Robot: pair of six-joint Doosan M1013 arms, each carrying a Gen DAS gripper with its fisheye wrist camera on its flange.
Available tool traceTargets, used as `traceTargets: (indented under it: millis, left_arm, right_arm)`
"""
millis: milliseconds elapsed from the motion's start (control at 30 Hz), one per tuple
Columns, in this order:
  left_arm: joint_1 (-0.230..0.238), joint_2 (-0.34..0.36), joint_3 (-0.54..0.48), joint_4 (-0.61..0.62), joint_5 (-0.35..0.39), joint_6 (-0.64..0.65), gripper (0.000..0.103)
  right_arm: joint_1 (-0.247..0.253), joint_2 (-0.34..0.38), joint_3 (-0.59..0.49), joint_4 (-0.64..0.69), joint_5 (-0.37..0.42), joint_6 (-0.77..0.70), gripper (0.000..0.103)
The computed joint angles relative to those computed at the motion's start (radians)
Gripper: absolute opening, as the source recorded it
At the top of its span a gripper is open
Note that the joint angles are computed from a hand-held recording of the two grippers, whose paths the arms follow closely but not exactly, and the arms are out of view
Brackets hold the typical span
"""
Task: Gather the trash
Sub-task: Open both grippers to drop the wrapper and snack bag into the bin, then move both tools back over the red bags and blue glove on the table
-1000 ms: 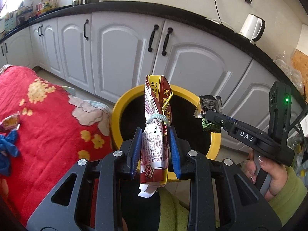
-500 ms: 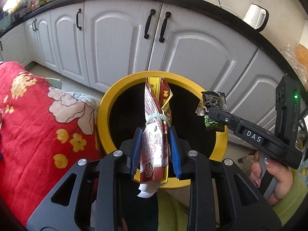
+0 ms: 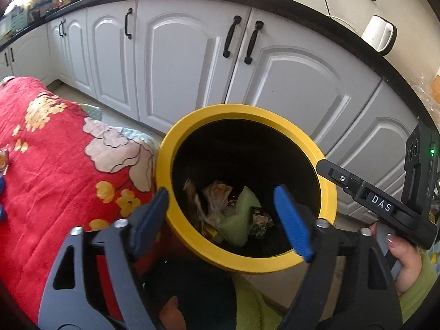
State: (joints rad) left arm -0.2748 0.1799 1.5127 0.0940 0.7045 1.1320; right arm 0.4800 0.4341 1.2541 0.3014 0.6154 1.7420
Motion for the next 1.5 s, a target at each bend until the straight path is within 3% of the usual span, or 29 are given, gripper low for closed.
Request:
traceTargets:
  millis: [67, 267, 567, 1500]
  left_arm:
    - [0.001, -0.009, 0.007, 0.013, -0.006, -0.017, 0.091]
    - [0.001, -0.034, 0.018, 0.076, -0.002, -0.083, 0.092]
    - [0.003, -0.078, 0.042, 0.147, -0.012, -0.155, 0.092]
    - [0.023, -0.207, 0.130, 0.378, 0.000, -0.375, 0.092]
  right_arm:
    - [0.001, -0.001, -0.001, -0.005, -0.002, 0.002, 0.063]
    - [0.012, -0.010, -0.002, -0.032, -0.020, 0.006, 0.074]
    - [0.037, -0.022, -0.016, -0.055, -0.038, -0.016, 0.083]
    - [0.110, -0.030, -0.059, 0.010, -0.023, -0.177, 0.086]
